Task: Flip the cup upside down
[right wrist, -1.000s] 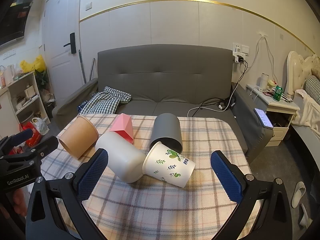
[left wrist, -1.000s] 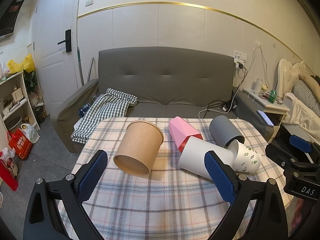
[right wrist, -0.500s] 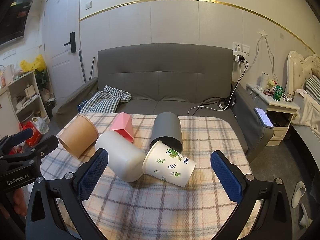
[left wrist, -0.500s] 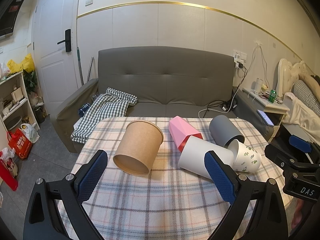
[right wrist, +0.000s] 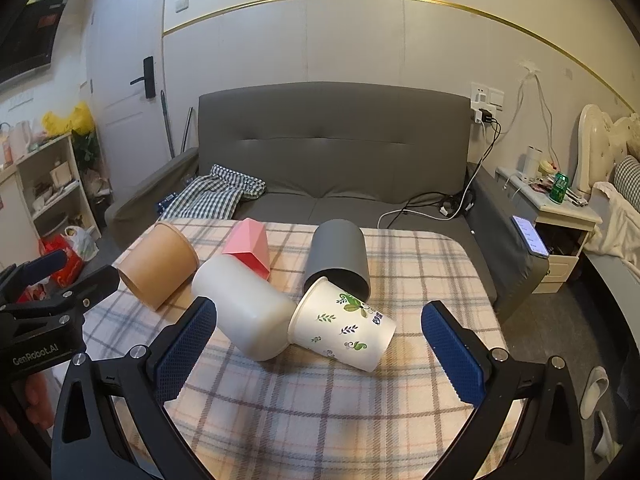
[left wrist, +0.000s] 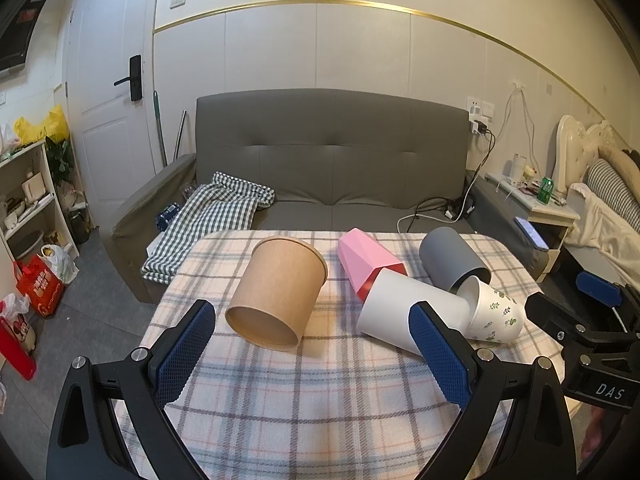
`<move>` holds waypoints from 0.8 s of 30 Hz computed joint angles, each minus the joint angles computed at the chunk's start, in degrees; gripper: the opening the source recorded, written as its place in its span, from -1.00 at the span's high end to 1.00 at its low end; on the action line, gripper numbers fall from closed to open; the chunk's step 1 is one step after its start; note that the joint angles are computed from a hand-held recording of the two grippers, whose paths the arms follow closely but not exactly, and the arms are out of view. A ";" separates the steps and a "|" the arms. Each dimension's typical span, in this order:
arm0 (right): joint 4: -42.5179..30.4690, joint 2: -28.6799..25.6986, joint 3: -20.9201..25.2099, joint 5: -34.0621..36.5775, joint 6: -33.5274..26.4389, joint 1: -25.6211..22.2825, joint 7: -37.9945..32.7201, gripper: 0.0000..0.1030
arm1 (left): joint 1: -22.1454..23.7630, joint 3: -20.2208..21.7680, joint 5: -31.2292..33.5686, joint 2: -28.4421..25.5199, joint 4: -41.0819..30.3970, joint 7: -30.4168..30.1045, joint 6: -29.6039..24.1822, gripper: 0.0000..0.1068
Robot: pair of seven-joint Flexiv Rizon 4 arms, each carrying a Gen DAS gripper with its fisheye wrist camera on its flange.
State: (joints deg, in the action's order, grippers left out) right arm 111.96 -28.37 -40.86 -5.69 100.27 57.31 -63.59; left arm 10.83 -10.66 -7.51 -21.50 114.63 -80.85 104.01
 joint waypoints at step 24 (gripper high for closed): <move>-32.18 -7.23 34.67 -10.32 -37.88 -32.38 -6.41 -1.00 | -5.13 4.71 -5.92 -3.81 -6.37 3.17 -8.01 -0.88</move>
